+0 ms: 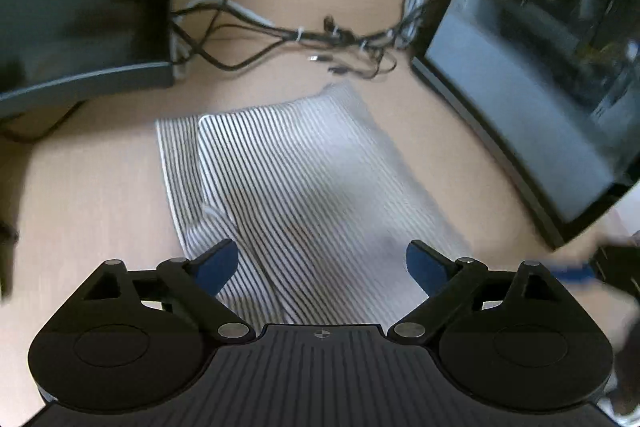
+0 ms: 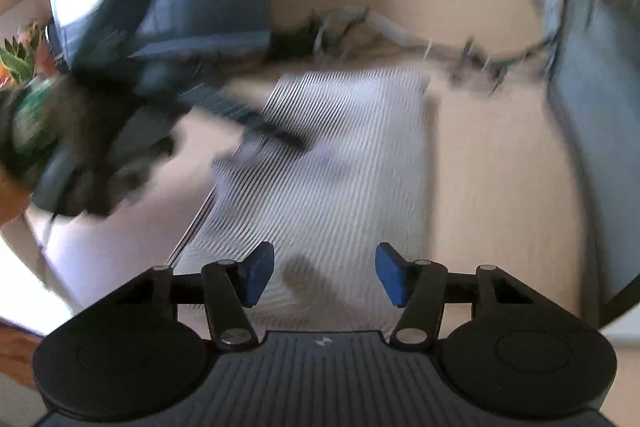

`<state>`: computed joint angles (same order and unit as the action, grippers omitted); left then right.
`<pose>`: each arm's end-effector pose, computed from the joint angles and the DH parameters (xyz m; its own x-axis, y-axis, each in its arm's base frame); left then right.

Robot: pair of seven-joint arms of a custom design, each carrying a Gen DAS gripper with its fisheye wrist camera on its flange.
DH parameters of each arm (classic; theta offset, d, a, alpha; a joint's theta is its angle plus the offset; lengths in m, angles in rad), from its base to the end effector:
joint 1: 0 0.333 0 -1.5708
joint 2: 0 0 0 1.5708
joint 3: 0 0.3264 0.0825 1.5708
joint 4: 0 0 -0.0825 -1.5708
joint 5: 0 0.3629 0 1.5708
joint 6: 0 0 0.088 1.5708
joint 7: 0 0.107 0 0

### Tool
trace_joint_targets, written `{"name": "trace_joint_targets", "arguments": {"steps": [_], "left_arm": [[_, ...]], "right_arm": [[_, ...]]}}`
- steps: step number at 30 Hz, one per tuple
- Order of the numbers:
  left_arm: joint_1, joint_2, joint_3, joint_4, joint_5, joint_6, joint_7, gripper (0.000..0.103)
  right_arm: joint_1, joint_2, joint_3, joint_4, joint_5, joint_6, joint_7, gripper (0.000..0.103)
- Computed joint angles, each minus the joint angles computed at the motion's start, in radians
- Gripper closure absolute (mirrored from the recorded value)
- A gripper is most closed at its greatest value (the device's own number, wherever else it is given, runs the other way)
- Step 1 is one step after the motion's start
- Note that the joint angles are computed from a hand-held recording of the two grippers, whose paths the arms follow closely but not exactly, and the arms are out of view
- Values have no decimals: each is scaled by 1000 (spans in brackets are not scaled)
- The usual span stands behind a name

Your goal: Fold clothes

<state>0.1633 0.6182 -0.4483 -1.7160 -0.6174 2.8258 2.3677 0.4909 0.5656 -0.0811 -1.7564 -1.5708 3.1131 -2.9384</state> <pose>0.6886 -0.1178 0.3267 -0.4529 -0.8485 0.2736 -0.7635 0.2107 -0.6105 0.5551 0.3411 0.2996 0.2592 -0.9620 -0.0861 -0.6747 -0.1166 -0.7288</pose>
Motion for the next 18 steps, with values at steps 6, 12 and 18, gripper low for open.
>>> {"name": "trace_joint_targets", "arguments": {"steps": [6, 12, 18], "left_arm": [[-120, -49, 104, -139, 83, 119, -93, 11], [-64, -65, 47, -203, 150, 191, -118, 11], [43, -59, -56, -229, 192, 203, -106, 9]], "right_arm": [[-87, 71, 78, 13, 303, -54, -328, 47], [-8, 49, 1, -32, 359, -40, -323, 47], [143, -21, -91, -62, 327, -196, -433, 47]]}}
